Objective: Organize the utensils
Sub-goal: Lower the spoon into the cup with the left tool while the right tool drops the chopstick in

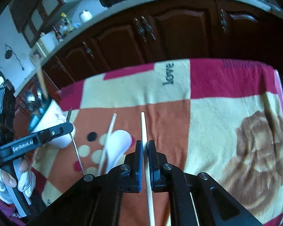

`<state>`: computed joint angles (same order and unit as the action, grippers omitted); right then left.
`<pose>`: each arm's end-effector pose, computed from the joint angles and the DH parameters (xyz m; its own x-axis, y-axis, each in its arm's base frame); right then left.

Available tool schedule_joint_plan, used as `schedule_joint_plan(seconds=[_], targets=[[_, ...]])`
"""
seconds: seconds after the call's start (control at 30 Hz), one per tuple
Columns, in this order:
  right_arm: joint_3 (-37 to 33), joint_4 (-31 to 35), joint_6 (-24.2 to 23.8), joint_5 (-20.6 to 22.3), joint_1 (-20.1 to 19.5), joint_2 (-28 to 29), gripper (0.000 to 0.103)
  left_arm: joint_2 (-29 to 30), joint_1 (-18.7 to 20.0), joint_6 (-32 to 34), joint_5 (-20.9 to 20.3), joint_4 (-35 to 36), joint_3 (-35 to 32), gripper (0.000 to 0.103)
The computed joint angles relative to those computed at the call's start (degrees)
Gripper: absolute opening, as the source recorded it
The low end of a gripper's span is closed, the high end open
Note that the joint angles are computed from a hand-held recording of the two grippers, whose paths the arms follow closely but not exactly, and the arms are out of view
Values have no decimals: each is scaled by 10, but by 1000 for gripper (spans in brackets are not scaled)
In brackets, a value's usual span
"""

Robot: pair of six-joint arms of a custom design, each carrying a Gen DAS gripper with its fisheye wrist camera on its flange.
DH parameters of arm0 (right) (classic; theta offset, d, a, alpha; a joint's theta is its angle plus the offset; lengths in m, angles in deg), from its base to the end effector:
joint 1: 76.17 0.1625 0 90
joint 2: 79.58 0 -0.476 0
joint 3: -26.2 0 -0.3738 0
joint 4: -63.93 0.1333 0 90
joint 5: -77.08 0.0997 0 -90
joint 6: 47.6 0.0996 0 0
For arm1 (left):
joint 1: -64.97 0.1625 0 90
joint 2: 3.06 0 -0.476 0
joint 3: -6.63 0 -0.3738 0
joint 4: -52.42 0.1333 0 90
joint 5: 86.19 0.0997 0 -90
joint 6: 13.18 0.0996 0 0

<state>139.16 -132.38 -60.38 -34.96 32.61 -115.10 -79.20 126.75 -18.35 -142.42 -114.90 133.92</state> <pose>0.2842 -0.5377 0.0415 -0.8504 -0.3071 0.4273 -0.4820 0.7805 -0.3982 -0.0581 -0.5073 0.3032 -0.8832 0.1051 -0.4571 0.3462 0.8036 -0.4842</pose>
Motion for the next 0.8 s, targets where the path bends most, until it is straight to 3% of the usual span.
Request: schedule_joint_plan(seconds=[0.1, 0.13, 0.17, 0.2, 0.3, 0.63, 0.73, 0.8], targets=[[12, -15, -5, -6, 18, -7, 5, -36, -19, -2, -1, 12, 22, 23], [16, -18, -6, -9, 25, -9, 5, -46, -23, -1, -1, 15, 27, 17], [18, -20, -7, -16, 33, -11, 6, -58, -28, 0, 2, 22, 32, 1], [23, -23, -10, -21, 38, -15, 5, -69, -33, 3, 5, 22, 38, 1], [29, -32, -9, -27, 51, -14, 5, -83, -40, 16, 17, 20, 48, 0], [35, -28, 3, -38, 75, -12, 5, -110, -25, -31, 3, 69, 60, 0], [37, -32, 4, -34, 75, -12, 5, -106, -6, -76, 7, 79, 65, 4], [43, -37, 7, -24, 71, -14, 5, -105, 14, -113, 5, 83, 69, 12]])
